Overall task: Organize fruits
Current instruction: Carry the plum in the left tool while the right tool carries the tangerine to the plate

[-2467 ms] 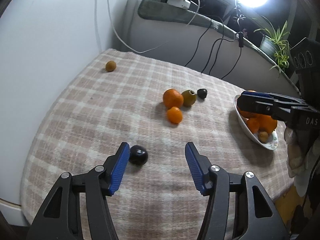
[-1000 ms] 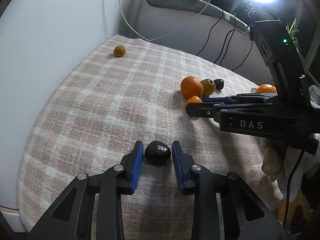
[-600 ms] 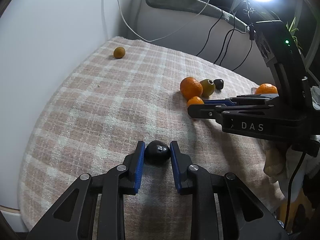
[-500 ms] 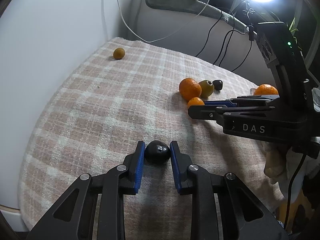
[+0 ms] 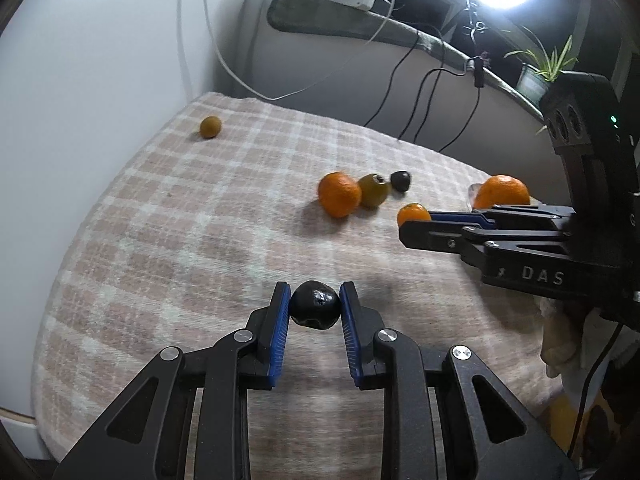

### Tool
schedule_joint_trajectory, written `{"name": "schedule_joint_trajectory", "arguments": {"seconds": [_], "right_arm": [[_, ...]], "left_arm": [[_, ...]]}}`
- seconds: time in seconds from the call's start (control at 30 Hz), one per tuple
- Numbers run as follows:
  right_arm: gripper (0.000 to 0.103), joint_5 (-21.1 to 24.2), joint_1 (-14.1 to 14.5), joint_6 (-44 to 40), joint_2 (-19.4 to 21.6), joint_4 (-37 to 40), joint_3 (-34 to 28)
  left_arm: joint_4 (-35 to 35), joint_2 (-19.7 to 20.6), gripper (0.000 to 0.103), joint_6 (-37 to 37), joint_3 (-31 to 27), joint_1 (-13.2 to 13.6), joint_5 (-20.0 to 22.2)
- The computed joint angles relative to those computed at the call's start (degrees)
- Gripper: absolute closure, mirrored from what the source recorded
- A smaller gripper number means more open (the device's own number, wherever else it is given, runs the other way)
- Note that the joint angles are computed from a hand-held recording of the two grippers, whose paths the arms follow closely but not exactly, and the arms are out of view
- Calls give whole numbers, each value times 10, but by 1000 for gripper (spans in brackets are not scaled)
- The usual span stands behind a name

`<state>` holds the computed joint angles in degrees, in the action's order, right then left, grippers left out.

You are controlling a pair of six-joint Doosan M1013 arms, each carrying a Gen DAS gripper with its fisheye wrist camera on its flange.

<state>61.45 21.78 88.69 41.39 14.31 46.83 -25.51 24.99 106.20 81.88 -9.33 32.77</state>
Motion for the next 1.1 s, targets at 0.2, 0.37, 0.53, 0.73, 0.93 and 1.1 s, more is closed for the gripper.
{"name": "schedule_joint_trajectory", "arguments": {"seconds": [0.2, 0.37, 0.53, 0.73, 0.93, 1.1], "right_arm": [[79, -36, -8, -1, -39, 4, 54], [79, -65, -16, 3, -70, 4, 91], [79, -98, -25, 17, -103, -6, 133], [79, -128, -36, 43, -138, -26, 179], [79, -145, -45, 73, -166, -51, 219], [79, -147, -51, 94, -182, -67, 247]], "left_arm": [[-22, -3, 80, 24, -1, -8, -3], [-43, -6, 80, 49, -3, -14, -4], [-67, -6, 80, 74, -5, -20, -4], [-85, -4, 80, 94, -11, -29, 2], [-104, -2, 80, 115, -18, -40, 8], [-117, 3, 80, 134, -26, -48, 16]]}}
